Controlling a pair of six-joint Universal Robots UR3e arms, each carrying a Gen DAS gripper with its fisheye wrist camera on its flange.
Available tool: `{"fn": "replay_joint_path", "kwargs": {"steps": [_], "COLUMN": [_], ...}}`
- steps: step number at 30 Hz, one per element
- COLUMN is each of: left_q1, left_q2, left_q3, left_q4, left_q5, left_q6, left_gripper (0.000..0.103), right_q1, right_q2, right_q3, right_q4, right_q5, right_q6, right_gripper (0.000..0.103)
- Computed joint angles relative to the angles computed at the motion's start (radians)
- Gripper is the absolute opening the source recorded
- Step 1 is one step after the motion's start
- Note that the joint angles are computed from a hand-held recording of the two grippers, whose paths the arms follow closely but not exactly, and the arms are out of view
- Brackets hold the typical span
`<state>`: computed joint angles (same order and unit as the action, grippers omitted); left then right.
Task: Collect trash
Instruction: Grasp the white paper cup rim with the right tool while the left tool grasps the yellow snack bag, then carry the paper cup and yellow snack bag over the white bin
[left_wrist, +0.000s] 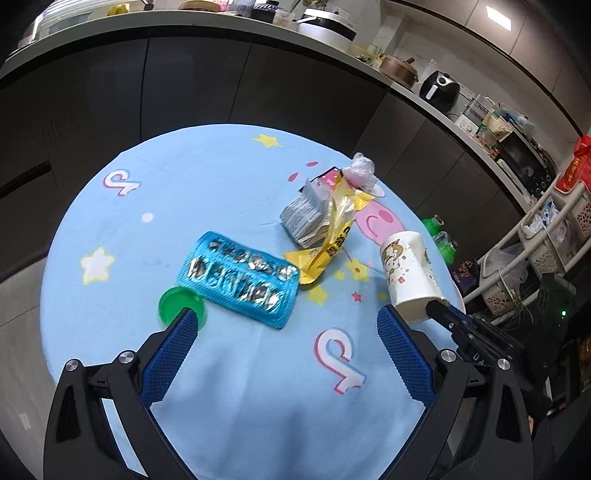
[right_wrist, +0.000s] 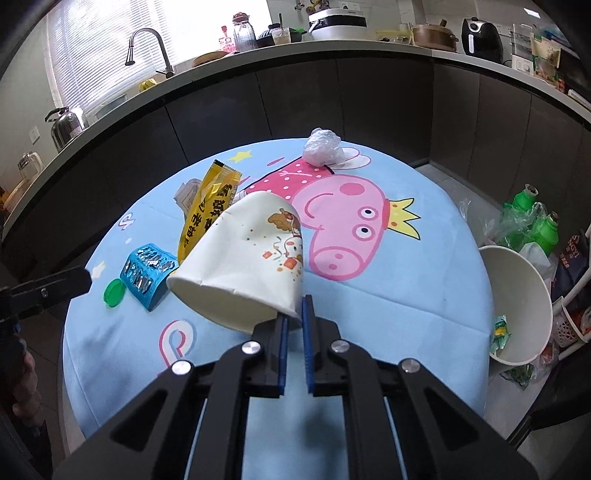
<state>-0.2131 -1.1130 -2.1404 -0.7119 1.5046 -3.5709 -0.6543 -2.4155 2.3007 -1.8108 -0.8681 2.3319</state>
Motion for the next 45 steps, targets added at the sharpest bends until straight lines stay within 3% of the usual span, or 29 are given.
{"fn": "replay_joint_path", "kwargs": {"steps": [2,5,8,14,19,22,23,26,38,45], "left_q1": [-0.003,-0.044,-0.088,-0.097,-0.088,-0.091,-0.087,-0.092,-0.189,-0.283], "left_q2": [-0.071,-0.205,-0.342,-0.504,-0.557,-0.573,-0.575,-0.545,-0.45,-0.559], "left_q3": [0.032,0.118,0.223,0.336,0.387,0.402,0.402,0.377,0.465,0.657], "left_q4": [0.056,0.099,0.095,0.086,0.057,0.033,0.028,0.042,0.002,-0.032], "left_q5": [-0.031,0.002,0.063,0.061,0.037,0.041,0.032,0.035,-0.008,-0.014], "left_q6": [0.024,0.05,0.077,0.106,0.109,0.1,0.096,0.084,0.047,0.046], "left_gripper": [0.088,0.08,0.071,0.057,0.041,0.023,0.015,0.006,0.005,0.005], "right_q1": [-0.021,-0.037,-0.06,-0.102,-0.121,-0.129,-0.137,-0.178,-0.547,-0.711], "right_q2": [-0.008,0.008,0.011,0.023,0.039,0.045,0.044,0.026,-0.008,0.077], "right_q3": [-0.006,-0.009,-0.009,-0.014,-0.022,-0.027,-0.032,-0.063,-0.327,-0.427], "right_q4": [0.032,0.036,0.046,0.073,0.09,0.103,0.123,0.226,0.849,0.98], "right_q5": [0.01,0.013,0.019,0.029,0.037,0.044,0.048,0.07,0.184,0.205], "right_q6": [-0.02,-0.028,-0.041,-0.071,-0.091,-0.101,-0.112,-0.183,-0.621,-0.756], "right_gripper": [0.009,0.009,0.009,0.009,0.009,0.009,0.009,0.009,0.009,0.009]}}
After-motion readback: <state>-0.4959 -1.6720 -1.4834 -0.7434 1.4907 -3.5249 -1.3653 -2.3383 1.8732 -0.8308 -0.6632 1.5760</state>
